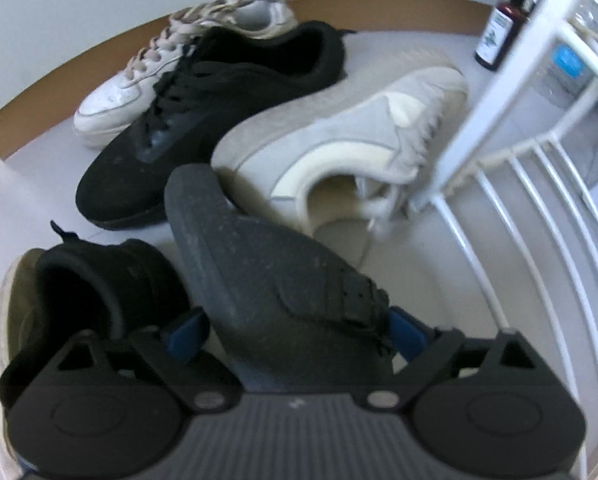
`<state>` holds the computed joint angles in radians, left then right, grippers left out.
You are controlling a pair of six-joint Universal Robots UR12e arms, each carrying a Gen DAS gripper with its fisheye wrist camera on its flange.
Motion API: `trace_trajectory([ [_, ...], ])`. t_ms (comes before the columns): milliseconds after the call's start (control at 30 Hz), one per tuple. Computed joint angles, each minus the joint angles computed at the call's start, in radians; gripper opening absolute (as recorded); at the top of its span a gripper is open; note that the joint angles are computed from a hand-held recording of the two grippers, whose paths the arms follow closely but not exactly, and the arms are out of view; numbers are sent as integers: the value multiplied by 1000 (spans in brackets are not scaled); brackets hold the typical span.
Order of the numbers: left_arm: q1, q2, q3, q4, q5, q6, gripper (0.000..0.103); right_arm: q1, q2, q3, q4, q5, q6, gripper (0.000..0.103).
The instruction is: Organize scattered shoes
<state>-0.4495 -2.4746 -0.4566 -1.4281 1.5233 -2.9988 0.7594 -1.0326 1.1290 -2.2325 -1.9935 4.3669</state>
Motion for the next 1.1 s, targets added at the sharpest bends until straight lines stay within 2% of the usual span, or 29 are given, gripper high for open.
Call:
trace_trajectory([
  [133,1,64,-119,57,-29,18,95,3,-3,1,5,-11,8,93],
  [533,-9,215,-367,95,-122,113,95,30,-22,26,26,-40,49,93],
  [700,-12,275,-462,116,-138,125,95,42,-37,51,29,-49,86,93],
  [900,-3,343,-552,103,-169,131,95,46,-65,110,-6,-30,177,93],
  [1100,11,396,-617,66,-189,151,95,45,-64,123,-31,-10,203,93],
])
